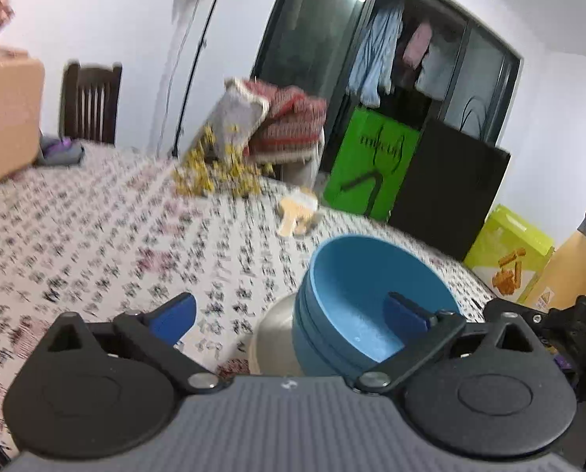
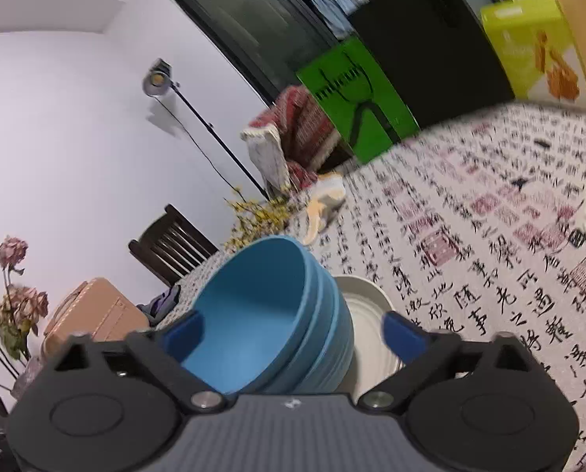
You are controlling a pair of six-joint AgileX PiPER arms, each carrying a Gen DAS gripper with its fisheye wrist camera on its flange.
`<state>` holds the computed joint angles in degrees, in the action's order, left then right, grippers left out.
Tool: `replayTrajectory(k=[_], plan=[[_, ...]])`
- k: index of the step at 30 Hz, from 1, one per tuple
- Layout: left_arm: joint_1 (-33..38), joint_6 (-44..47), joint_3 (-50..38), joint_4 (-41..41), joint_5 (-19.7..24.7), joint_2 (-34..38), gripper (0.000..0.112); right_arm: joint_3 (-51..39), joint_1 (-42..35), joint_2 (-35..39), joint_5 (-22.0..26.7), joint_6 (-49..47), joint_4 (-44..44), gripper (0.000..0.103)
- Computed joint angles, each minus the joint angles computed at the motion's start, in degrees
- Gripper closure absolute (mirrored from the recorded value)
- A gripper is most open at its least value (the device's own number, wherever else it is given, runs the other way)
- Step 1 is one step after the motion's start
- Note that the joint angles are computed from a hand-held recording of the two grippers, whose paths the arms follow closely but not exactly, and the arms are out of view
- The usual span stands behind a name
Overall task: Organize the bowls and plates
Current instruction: 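Open both grippers and pull them back from the bowls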
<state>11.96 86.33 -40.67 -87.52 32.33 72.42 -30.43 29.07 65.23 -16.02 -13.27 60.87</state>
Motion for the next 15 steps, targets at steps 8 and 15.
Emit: replayTrajectory(k=[8, 15], plan=[[11.56, 16.95, 9.57, -10.15, 11.17, -7.35, 0.009, 3.77, 23.93, -2.4, -27.44, -18.56, 19.03, 0.0], [27.12, 27.68, 16.24, -9.81, 25.55, -9.0, 0.009, 5.25, 47.11, 1.05, -52.41, -21.89, 28.77, 0.0]])
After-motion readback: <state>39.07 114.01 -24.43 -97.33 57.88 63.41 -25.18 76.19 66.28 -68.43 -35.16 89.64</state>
